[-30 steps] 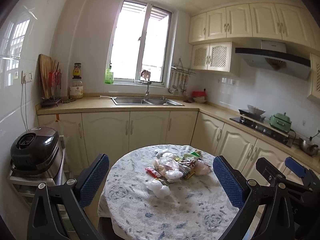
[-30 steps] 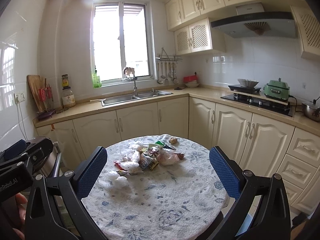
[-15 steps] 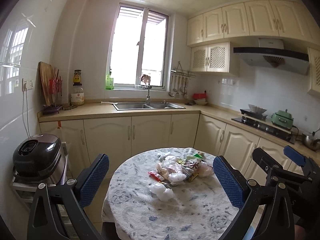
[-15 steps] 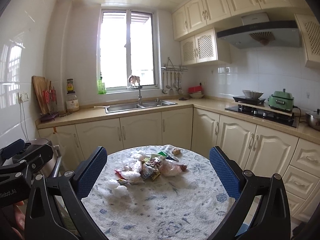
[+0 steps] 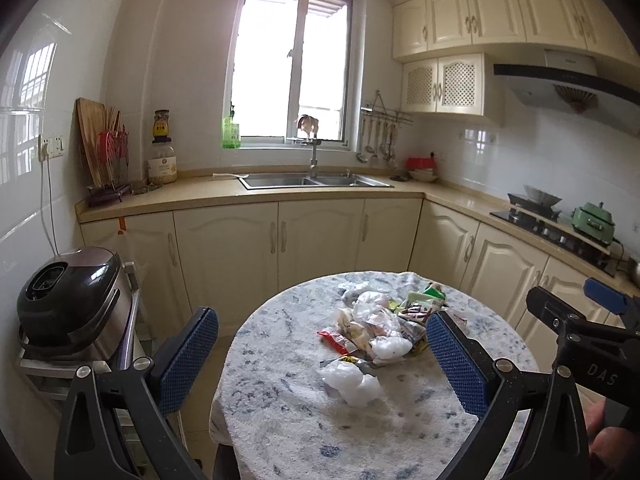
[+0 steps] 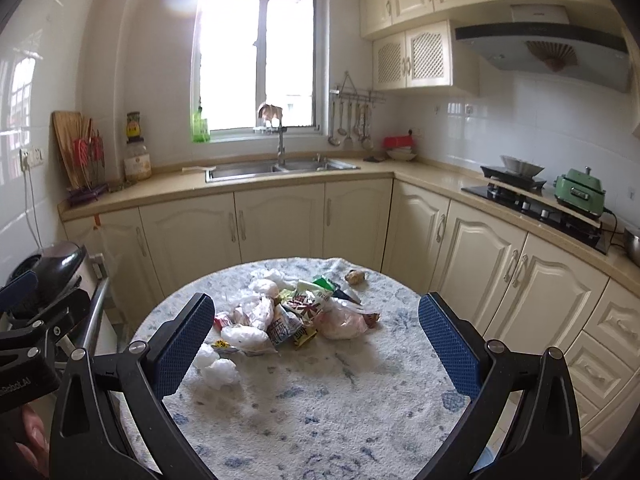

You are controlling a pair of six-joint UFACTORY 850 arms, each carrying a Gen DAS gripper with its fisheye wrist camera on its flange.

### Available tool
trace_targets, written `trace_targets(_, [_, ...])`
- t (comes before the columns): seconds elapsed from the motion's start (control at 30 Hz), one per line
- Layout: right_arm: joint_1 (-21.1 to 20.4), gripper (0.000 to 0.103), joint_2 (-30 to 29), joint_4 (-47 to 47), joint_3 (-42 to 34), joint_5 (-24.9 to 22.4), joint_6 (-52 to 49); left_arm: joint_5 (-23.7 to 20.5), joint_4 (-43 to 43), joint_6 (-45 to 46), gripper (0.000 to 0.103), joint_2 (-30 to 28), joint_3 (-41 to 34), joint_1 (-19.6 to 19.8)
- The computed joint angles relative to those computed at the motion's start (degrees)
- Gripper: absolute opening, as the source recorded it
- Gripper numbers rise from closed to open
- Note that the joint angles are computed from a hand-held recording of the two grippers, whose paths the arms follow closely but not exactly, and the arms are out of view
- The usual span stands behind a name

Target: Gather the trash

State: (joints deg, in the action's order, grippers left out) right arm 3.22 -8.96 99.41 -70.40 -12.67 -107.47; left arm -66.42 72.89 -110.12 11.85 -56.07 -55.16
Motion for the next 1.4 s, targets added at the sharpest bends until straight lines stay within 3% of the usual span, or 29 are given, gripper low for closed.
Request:
trace_targets(0.3, [1.4, 0.103, -10.2, -37.9, -9.7, 0.2, 36.6, 12.4, -5.8, 7.1, 0.102, -4.9, -2.6, 11.9])
trace_targets(0.6, [1.2, 0.102, -22.1, -68.7, -22.2, -6.5, 69.0, 24.1, -17.4, 20.5, 0.102, -12.9, -6.9, 21.2])
trace_targets(0.93, [0.3, 0.102, -30.4, -80.9, -31.0, -12.6, 81.9, 32.3, -26.8, 29.8, 0.1, -21.1, -10.0, 26.3])
trace_targets(1.03, [0.2, 0.101, -32.7, -83.1, -33.8, -13.9, 84.1, 37.7, -31.4, 33.5, 0.083, -22.3, -10.0, 28.2])
trace_targets(1.1, [0.1, 0.1, -34.2, -83.5, -35.7, -14.9, 84.9, 42.2, -37.9, 38.6, 0.066, -22.6, -9.7, 29.9])
trace_targets(1.2, [0.0, 0.098, -37.0, -84.4, -39.5, -16.0, 87.1, 44.0, -40.3, 41.5, 0.053, -23.3, -10.0, 30.7])
trace_targets(1.33, [0.1, 0.09, -43.4, -85.1, -48.9, -20.3, 89.7, 44.3, -41.0, 43.1, 0.048, -24.0, -10.6, 31.1])
trace_targets(1.4, [0.1, 0.077, -46.9, -84.5, -54.0, -23.9, 89.8, 43.4, -40.3, 42.4, 0.046, -24.3, -11.1, 30.7])
